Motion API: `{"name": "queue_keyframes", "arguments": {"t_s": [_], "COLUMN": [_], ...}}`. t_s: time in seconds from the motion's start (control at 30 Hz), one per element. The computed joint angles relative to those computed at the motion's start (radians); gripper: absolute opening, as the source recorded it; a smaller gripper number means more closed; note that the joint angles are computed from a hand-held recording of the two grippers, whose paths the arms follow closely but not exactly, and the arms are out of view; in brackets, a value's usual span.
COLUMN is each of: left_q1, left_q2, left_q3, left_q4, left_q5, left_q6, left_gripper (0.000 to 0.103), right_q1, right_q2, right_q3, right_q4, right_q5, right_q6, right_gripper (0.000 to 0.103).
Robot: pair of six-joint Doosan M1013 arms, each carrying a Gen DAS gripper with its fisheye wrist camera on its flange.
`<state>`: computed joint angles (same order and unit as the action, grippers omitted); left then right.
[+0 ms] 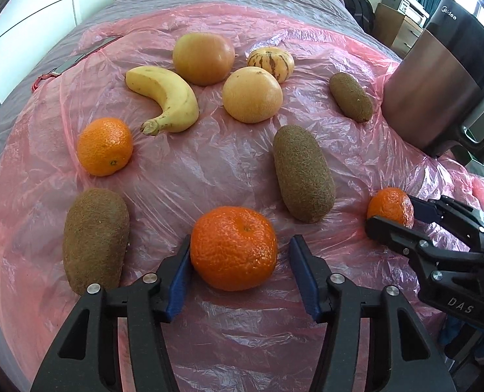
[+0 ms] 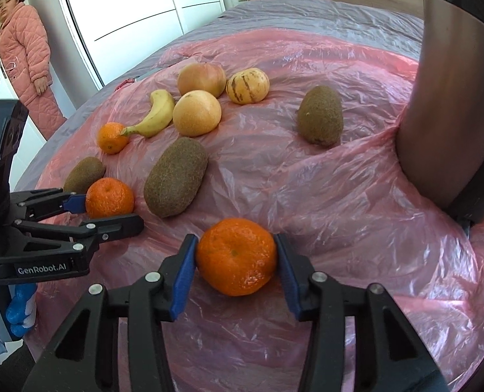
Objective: Organize fruits
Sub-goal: 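Grasp an orange with the left gripper while the right gripper grasps another orange, then carry the held oranges with both grippers over the green tray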
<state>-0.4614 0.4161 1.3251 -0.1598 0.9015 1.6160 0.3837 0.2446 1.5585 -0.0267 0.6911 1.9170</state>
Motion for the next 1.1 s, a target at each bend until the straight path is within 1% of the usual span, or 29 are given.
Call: {"name": "queue_keyframes", "arguments": {"t_s": [0.03, 0.13, 0.23, 0.5, 1.1], "left_q1": [0.001, 0.007, 0.016, 0.018, 0.02], "left_q2": [0.0, 0.004, 0.002, -0.017, -0.106], "left_q3": [0.0, -0.005, -0.003, 0.01, 0.029], "left_q4": [-0.004, -0.007, -0.039, -0.042, -0.006], "left_q5": [0.0, 0.004, 0.003, -0.025, -0.047], "left_q6": [-0.001, -0.01, -0.001, -0.032, -0.063], "left_gripper": [0.051, 0.04, 0.039, 0.038, 0.038], "right_q1": [0.0, -0.001, -0.003, -0.002, 0.026], "right_q2": [-0.001, -0.003, -0.005, -0.02, -0.099], "right_q3": [0.003, 0.006, 0.007, 0.01, 0.029], "right_q4": [0.001, 0.004, 0.01, 0.012, -0.054], "right_q5": [-0.004, -0.009, -0.007, -0.009, -0.028], "right_q6": [0.001, -0.002, -0.009, 0.002, 0.074], "right_gripper": [0.065, 0.065, 0.064, 0.063, 0.063]}}
